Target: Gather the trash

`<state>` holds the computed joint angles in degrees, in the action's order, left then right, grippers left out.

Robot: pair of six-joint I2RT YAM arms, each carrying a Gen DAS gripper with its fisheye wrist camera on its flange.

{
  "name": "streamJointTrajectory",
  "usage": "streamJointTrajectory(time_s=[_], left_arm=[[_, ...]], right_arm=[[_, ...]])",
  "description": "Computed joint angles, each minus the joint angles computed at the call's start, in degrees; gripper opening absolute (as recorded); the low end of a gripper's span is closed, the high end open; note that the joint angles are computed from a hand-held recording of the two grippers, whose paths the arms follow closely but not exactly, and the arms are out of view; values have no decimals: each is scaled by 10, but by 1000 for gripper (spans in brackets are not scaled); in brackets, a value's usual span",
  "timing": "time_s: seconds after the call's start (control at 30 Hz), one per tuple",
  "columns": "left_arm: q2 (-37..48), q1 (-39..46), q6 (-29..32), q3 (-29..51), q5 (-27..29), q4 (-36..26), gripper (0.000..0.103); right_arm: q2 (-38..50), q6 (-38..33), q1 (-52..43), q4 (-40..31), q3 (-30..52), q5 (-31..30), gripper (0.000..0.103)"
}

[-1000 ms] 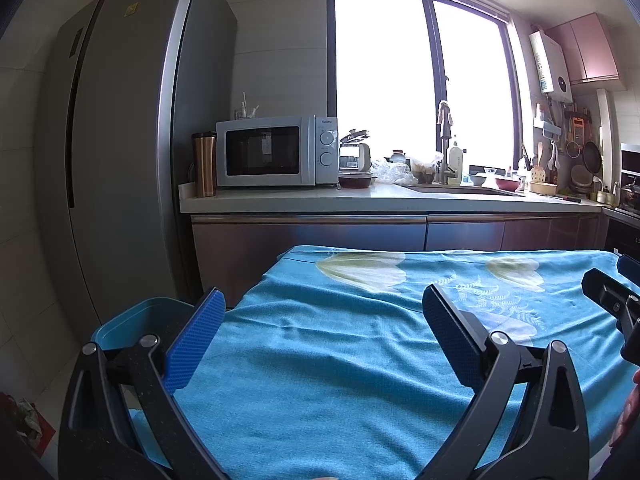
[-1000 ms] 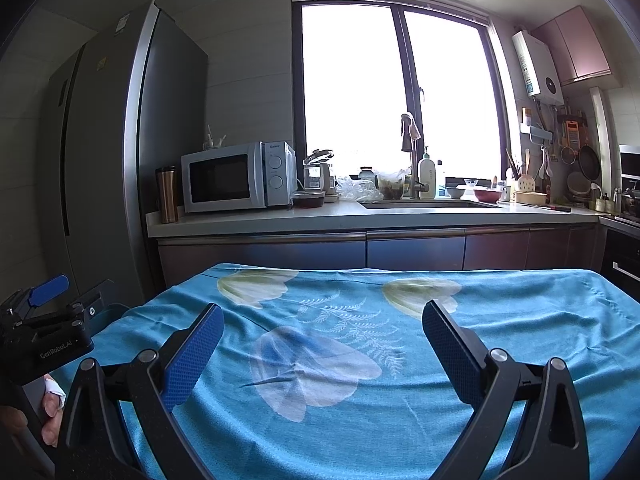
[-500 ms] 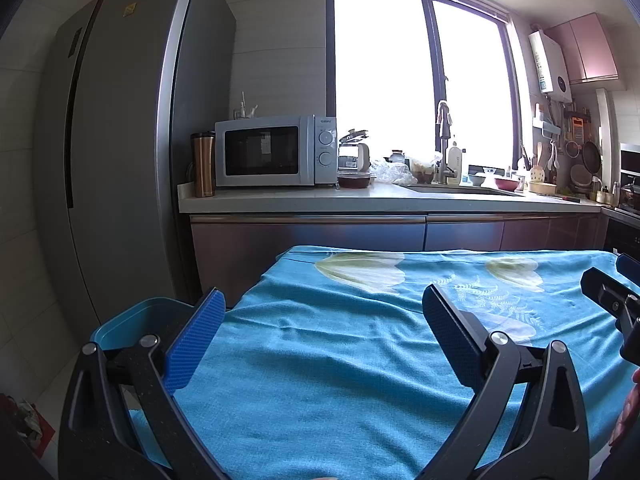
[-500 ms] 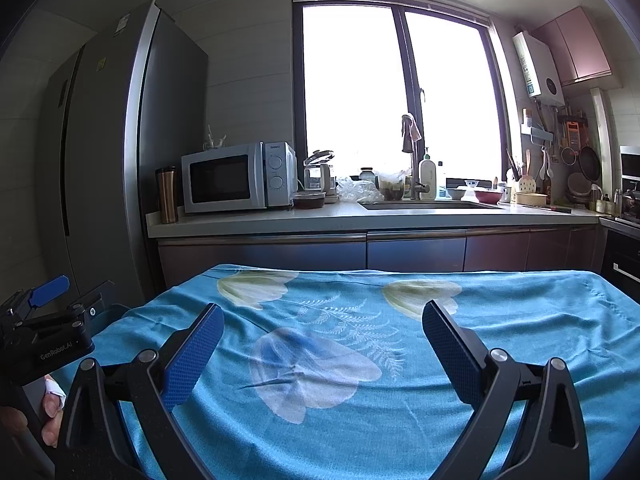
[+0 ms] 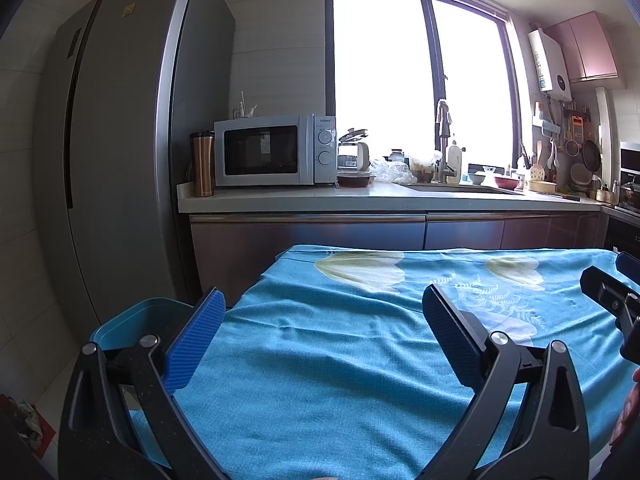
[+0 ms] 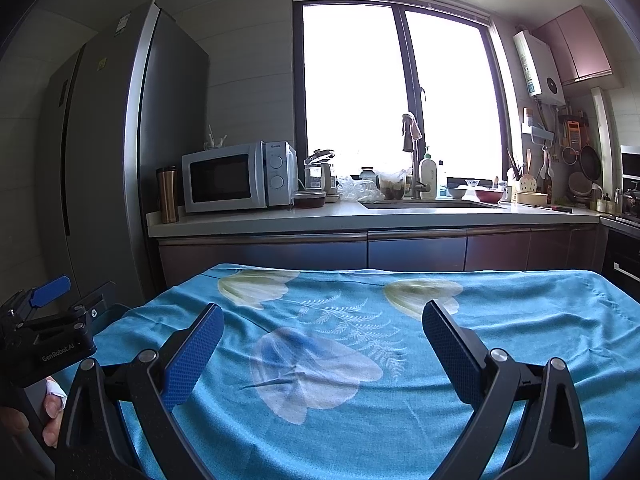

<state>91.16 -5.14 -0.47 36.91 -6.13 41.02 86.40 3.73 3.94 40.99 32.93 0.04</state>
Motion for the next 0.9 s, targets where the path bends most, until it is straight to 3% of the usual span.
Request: streamJointTrajectory(time_s=[0.57, 0.77, 0.9], left_arm=[[10, -8, 12, 2, -5, 10, 97], [32, -4, 10, 51, 5, -64, 97], [81, 18, 5, 157, 38, -188, 97]], right_arm=[[5, 2, -5, 9, -4, -1, 96], [6, 0, -28, -5, -1, -13, 96], [12, -22, -75, -79, 37, -28, 96]])
